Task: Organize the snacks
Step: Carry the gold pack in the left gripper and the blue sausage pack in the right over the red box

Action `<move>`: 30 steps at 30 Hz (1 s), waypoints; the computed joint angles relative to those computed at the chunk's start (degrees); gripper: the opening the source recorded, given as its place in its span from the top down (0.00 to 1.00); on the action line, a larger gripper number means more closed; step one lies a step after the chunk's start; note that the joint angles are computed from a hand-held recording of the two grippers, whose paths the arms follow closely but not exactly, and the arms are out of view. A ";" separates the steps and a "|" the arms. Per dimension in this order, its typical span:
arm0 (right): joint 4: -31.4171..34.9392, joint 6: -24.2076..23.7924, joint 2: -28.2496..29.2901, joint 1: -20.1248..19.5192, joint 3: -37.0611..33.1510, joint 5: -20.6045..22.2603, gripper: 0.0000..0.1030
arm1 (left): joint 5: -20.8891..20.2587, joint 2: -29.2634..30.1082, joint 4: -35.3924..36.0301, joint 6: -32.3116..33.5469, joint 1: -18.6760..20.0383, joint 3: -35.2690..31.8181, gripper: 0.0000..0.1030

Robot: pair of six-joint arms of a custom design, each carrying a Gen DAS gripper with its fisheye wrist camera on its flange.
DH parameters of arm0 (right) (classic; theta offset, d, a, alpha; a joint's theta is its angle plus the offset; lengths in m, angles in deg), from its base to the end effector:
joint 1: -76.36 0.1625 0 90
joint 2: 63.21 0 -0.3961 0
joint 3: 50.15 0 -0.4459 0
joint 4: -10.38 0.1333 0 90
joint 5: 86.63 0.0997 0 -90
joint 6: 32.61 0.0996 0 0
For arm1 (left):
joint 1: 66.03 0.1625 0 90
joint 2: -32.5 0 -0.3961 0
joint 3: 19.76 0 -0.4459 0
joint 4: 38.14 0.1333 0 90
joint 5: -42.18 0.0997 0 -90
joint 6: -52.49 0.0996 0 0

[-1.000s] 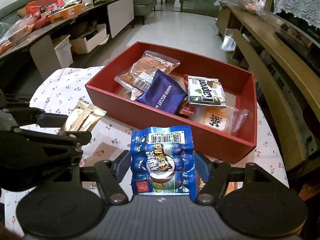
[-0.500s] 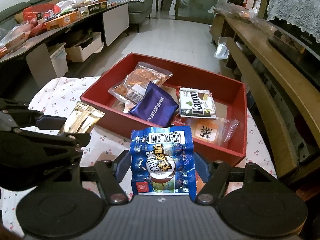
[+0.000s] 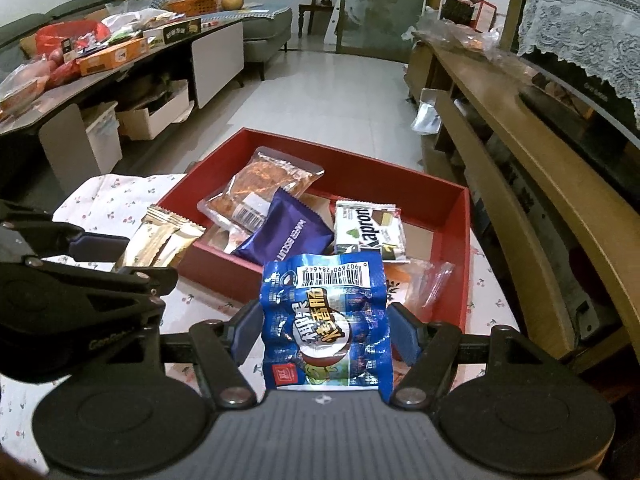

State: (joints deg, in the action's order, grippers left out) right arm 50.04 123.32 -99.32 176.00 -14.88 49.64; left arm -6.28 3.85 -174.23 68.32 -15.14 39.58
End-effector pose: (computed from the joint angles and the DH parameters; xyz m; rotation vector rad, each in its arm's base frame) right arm 0.1872 -0.7360 0.2816 0.1974 -2.1310 0.8837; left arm -0.3796 -0.7829 0.0794 1.0131 2.2196 -0.5091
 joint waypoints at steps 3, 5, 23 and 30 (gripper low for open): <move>-0.72 -0.26 -0.18 0.04 0.08 0.28 0.14 | -0.11 0.53 -0.09 0.18 -0.05 -0.79 0.55; -0.96 -0.51 -0.06 0.02 -0.32 0.45 0.14 | -0.08 0.86 -0.15 0.24 -0.11 -1.28 0.55; 2.28 0.63 4.28 -1.28 -10.99 -1.00 0.14 | -1.48 6.98 1.01 0.46 -0.12 -11.15 0.55; 8.66 0.96 11.72 -2.27 -24.97 -2.12 0.14 | -1.00 10.97 2.71 0.41 0.26 -17.43 0.55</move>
State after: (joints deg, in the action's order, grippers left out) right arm 58.71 124.29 -87.60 173.73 -39.85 47.52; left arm -7.28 14.82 -171.53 68.73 -14.87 22.16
